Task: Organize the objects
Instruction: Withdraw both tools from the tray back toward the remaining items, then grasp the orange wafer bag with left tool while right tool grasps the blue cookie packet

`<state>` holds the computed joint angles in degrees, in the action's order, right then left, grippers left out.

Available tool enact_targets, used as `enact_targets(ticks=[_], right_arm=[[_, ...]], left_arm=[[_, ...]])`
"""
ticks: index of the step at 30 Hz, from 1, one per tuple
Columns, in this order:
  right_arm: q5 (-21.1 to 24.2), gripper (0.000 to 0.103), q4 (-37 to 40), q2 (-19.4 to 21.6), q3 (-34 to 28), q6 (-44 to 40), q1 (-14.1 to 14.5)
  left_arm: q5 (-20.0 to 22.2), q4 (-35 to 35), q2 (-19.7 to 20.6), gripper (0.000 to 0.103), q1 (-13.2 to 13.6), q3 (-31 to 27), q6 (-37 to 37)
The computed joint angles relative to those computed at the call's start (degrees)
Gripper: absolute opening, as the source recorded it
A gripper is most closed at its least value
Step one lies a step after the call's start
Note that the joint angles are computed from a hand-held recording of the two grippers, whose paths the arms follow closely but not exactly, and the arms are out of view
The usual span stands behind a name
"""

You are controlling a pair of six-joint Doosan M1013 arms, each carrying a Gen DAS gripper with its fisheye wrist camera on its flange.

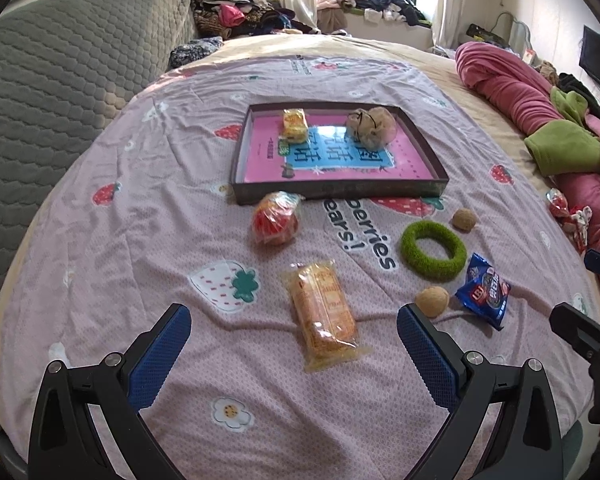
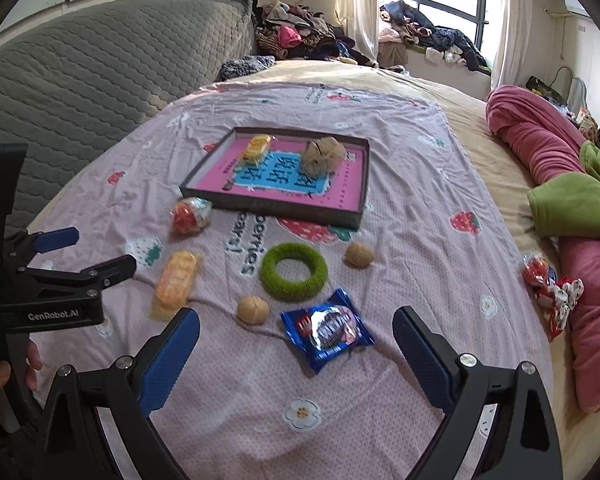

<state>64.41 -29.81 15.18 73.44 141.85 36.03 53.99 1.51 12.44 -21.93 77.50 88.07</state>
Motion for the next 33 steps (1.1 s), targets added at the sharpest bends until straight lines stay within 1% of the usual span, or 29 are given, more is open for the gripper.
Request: enact_targets(ticks=[9, 13, 16, 19, 24, 33], right_arm=[[-2.00, 0.098, 0.50, -1.27, 3.90, 2.00, -0.36], [-1.51, 0.098, -0.70, -1.31, 4.83, 2.43, -0.20], [-2.79, 0.098, 0.70, -1.54, 5.80, 2.42, -0.69], [-2.24, 0.098, 0.43, -1.22, 6.06, 2.31, -0.83], [-3.33, 0.098, 1.48, -1.14, 6.76, 1.72, -1.38], [-3.64, 0.098, 2.28, -0.10, 6.96, -0.16, -2.13]], left_arm=[[-1.45, -0.72, -0.27, 0.102, -0.26, 2.50, -0.54], [-1.89, -0.39, -0.20, 0.102, -0.55, 3.31, -0.54], [-2.09, -0.10, -0.05, 0.102, -0.80, 3.71, -0.69], [-2.53, 0.07, 0.08, 0.102, -0.97, 4.12, -0.89], [-2.91, -0.11, 0.48, 0.102, -0.93, 4.36, -1.31], [-4.28, -0.44, 1.39, 0.103, -0.93, 4.52, -0.99]])
